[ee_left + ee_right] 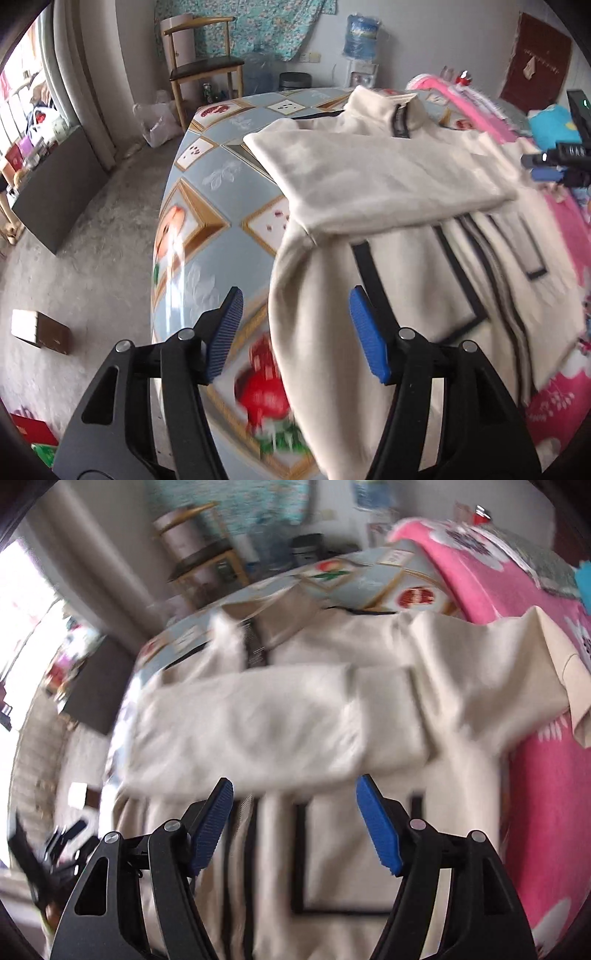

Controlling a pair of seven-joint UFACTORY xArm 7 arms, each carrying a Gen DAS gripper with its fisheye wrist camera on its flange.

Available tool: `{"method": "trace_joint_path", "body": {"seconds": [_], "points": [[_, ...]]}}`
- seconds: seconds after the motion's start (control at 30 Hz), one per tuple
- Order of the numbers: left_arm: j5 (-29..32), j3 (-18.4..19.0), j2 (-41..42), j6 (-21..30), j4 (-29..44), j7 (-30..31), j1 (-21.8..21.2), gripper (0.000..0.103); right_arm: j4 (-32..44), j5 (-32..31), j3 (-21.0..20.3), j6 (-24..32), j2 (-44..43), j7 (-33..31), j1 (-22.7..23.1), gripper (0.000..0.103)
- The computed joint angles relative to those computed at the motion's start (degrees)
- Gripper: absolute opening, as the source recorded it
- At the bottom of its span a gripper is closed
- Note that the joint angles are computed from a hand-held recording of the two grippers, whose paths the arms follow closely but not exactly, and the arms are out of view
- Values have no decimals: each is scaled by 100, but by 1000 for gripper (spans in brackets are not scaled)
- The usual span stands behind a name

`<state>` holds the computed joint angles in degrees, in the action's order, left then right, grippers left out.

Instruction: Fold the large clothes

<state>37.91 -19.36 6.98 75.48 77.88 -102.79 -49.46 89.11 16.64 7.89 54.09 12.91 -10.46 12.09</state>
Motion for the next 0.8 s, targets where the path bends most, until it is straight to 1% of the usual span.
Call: {"method": "trace_joint_path", "body": {"seconds": [0.03, 0.1, 0.13, 0.2, 0.27, 0.3, 0.4, 0.5, 0.53, 0.57, 0.6, 0.67, 0.73, 0.77, 0.8], "points": [[-49, 55, 80, -74, 12, 151, 79, 58, 415, -106, -44, 123, 365, 171, 17, 60], [-178, 138, 236, -118, 77, 393, 177, 57, 1075, -231, -81, 430, 930, 395, 17, 53], [-231, 181, 349, -103, 137, 550, 211, 55, 1508, -286, -81, 663, 1284, 468, 15, 49], [-321, 238, 456, -90, 189, 748, 220, 42, 2012, -570, -139, 915, 1692, 607, 99, 45], [-366, 279, 552, 35, 255, 850, 177, 35, 2209, -815, -199, 892, 1871, 693, 159, 45], [-366, 294, 557, 58, 249, 862, 149, 33, 2329, -883, -222, 878, 1961, 736, 154, 44], [-277, 328, 690, 299, 422, 974, 41, 33, 2442, -660, -161, 880, 2049, 800, -91, 44], [-210, 383, 782, 414, 535, 1104, -26, 33, 2910, -480, -58, 1314, 2399, 650, -262, 43], [-191, 406, 826, 473, 593, 1158, -38, 33, 2973, -430, -33, 1401, 2465, 614, -283, 39], [-188, 430, 853, 517, 634, 1198, -45, 34, 3034, -388, 0, 1487, 2524, 554, -288, 37], [-185, 453, 892, 580, 697, 1237, -53, 34, 2970, -407, -11, 1444, 2498, 515, -258, 37], [-159, 505, 982, 703, 828, 1283, -72, 34, 2948, -634, -118, 1354, 2526, 564, -89, 37], [-70, 560, 1103, 900, 959, 1292, -136, 34, 2968, -918, -231, 1213, 2590, 656, 85, 31], [-29, 587, 1149, 992, 1009, 1285, -168, 34, 2948, -999, -248, 1143, 2586, 674, 127, 30], [1, 606, 1186, 1059, 1056, 1279, -197, 32, 2874, -1092, -262, 1017, 2551, 671, 179, 28]]}}
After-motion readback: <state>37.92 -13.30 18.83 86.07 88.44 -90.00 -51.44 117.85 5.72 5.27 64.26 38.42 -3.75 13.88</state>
